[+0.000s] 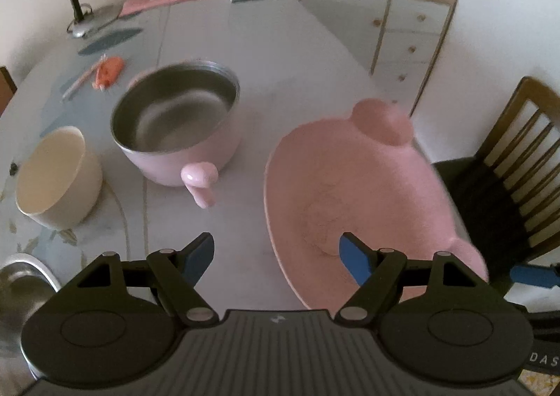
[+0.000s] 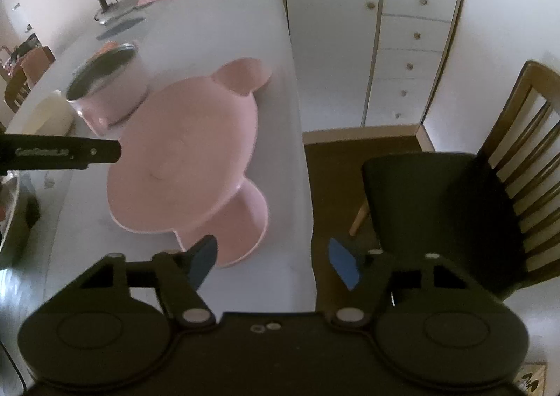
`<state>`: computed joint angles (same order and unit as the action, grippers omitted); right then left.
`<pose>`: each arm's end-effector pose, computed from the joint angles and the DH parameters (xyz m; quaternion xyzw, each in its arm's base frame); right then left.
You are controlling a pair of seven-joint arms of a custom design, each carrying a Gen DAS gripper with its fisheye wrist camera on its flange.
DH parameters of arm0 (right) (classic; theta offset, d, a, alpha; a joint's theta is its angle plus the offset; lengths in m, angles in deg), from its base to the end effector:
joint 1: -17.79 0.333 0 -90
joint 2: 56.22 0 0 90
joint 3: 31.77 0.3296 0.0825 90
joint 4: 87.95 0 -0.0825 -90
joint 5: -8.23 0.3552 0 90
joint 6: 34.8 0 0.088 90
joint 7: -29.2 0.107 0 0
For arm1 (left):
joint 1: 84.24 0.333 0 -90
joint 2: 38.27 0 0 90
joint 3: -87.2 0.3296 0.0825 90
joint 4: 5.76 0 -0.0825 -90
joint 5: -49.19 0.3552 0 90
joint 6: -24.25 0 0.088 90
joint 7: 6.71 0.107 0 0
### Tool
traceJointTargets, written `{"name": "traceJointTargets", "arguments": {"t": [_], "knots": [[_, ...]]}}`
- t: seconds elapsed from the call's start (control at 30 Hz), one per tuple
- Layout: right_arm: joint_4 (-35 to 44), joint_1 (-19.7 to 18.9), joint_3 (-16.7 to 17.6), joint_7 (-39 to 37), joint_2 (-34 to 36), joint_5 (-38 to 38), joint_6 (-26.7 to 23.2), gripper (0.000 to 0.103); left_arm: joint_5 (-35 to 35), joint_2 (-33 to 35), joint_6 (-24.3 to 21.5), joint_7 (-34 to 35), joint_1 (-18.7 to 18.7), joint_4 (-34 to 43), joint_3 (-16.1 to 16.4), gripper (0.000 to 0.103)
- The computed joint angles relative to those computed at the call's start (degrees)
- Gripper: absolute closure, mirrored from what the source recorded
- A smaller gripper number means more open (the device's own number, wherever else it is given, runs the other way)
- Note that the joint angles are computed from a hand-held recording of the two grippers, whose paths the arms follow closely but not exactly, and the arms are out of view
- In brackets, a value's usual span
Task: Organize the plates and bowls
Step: 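Close both grippers on the rim of the pink bear-shaped tray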
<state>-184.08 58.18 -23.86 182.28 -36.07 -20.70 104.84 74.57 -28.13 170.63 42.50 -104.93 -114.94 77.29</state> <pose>0.4547 0.4906 0.4695 -0.6962 0.6667 -0.1353 0.2294 0.5298 -0.3130 0.4862 -0.6367 0.7207 -0.2047 0.1827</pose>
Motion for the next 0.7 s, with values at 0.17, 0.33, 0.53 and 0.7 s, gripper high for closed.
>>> {"name": "traceJointTargets", "arguments": {"t": [0.17, 0.33, 0.53, 0.7], "knots": [[0.7, -0.7, 0.3, -0.3, 1.4, 2.8, 0.6, 0.058, -1.4, 2.5, -1.9, 2.2, -0.3, 2.3, -0.1, 0.04], [-0.4, -1.2, 0.6, -1.6, 0.8, 4.1, 2.6, 0.074, -6.2, 3.3, -2.5, 4.5, 0.1, 2.8, -0.3, 0.072], [-0.9, -2.0, 1.1, -4.7, 0.4, 6.3, 4.3, 0.088, -9.3, 2.0, -2.3, 5.3, 0.2, 1.0, -0.2, 0.087], [-1.6, -2.9, 1.5, -8.8, 0.0, 7.7, 4.8, 0.09, -12.3, -0.4, -3.4, 6.4, 0.6, -1.4, -1.2, 0.088]]}}
